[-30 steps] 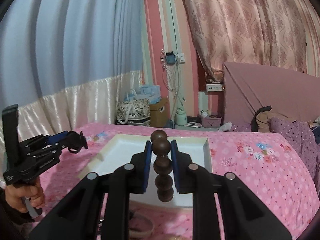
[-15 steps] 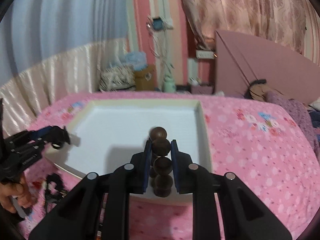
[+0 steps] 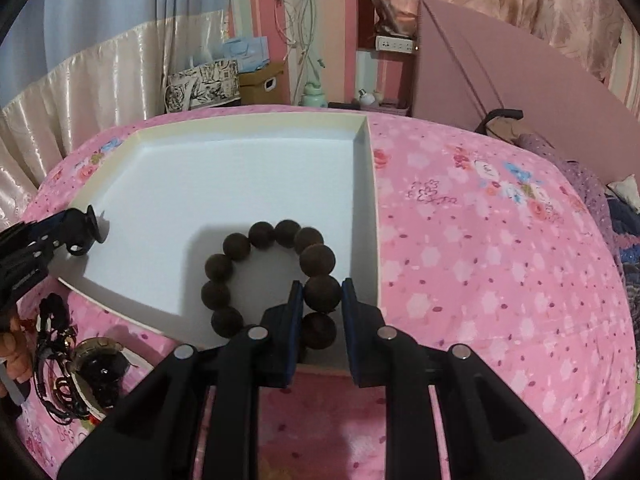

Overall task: Organize jewelry
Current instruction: 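Carry the bead bracelet in the right tool while the left tool carries the claw clip over the tray, then lower and open the right tool on the bracelet while the left tool releases the clip in the tray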

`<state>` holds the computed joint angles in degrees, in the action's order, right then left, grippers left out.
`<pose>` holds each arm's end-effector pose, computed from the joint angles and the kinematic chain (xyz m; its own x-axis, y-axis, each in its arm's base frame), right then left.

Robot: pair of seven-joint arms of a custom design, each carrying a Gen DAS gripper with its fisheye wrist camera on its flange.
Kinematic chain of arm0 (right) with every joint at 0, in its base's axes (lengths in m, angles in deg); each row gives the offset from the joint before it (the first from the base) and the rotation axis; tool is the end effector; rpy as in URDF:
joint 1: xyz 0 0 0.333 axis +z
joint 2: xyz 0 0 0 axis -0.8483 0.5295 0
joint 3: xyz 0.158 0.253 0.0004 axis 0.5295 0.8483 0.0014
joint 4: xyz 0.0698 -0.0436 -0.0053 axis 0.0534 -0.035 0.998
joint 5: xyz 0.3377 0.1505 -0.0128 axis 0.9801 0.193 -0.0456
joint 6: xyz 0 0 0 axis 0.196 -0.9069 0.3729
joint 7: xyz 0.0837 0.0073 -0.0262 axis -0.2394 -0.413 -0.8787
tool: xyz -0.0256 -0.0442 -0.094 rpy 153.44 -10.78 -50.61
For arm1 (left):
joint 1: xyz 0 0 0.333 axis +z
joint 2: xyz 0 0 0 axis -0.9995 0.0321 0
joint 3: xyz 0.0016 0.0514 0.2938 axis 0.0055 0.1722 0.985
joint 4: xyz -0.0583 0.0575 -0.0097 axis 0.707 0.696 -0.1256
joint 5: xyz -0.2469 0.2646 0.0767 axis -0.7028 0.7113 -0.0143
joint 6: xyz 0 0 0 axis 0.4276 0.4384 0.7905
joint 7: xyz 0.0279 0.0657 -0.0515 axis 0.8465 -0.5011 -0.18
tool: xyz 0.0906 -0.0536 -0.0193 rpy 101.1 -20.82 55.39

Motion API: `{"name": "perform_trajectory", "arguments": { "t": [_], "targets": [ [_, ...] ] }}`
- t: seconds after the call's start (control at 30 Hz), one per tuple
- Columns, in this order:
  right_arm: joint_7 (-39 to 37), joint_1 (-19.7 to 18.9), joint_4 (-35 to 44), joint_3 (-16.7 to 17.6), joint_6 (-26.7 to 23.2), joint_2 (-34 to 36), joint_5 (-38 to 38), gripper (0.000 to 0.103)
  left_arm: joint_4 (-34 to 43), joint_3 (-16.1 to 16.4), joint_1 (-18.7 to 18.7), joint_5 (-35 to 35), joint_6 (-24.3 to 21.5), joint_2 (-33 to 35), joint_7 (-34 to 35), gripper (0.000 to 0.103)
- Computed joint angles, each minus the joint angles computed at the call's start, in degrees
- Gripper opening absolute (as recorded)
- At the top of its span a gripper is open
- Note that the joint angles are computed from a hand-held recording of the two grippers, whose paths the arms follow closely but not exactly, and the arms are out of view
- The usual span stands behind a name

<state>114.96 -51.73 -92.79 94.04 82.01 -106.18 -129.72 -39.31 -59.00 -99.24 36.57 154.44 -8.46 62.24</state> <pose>0.4404 0.1462 0.4497 -0.3120 -0.9496 -0.0312 -0.5999 0.2223 -0.7686 0.5339 -0.1972 0.4807 -0.5006 -0.8638 -0.0573 -0.5497 0.3682 -0.7498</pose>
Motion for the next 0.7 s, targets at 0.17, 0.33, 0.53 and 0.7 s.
{"name": "perform_trajectory", "arguments": {
  "t": [0.17, 0.33, 0.53, 0.7],
  "targets": [
    [-0.4, 0.5, -0.1, -0.2, 0.5, 0.5, 1.4, 0.020, 2.8, 1.0, -0.3, 7.3, -2.2, 2.6, -6.5, 0.036],
    [0.2, 0.6, -0.4, 0.4, 0.3, 0.2, 1.2, 0.020, 4.8, 2.0, -0.8, 14.0, -3.0, 4.1, -11.9, 0.036],
    [4.5, -0.2, -0.9, 0.9, 1.4, -0.1, -2.4, 0.021, 3.4, 1.9, -0.5, 16.3, -1.8, 3.3, -14.4, 0.036],
    [10.6, -0.8, -0.9, 1.1, 3.1, -0.7, -8.6, 0.042, 1.4, -0.5, 0.7, 6.3, -1.3, 1.2, -5.3, 0.040]
  ]
}}
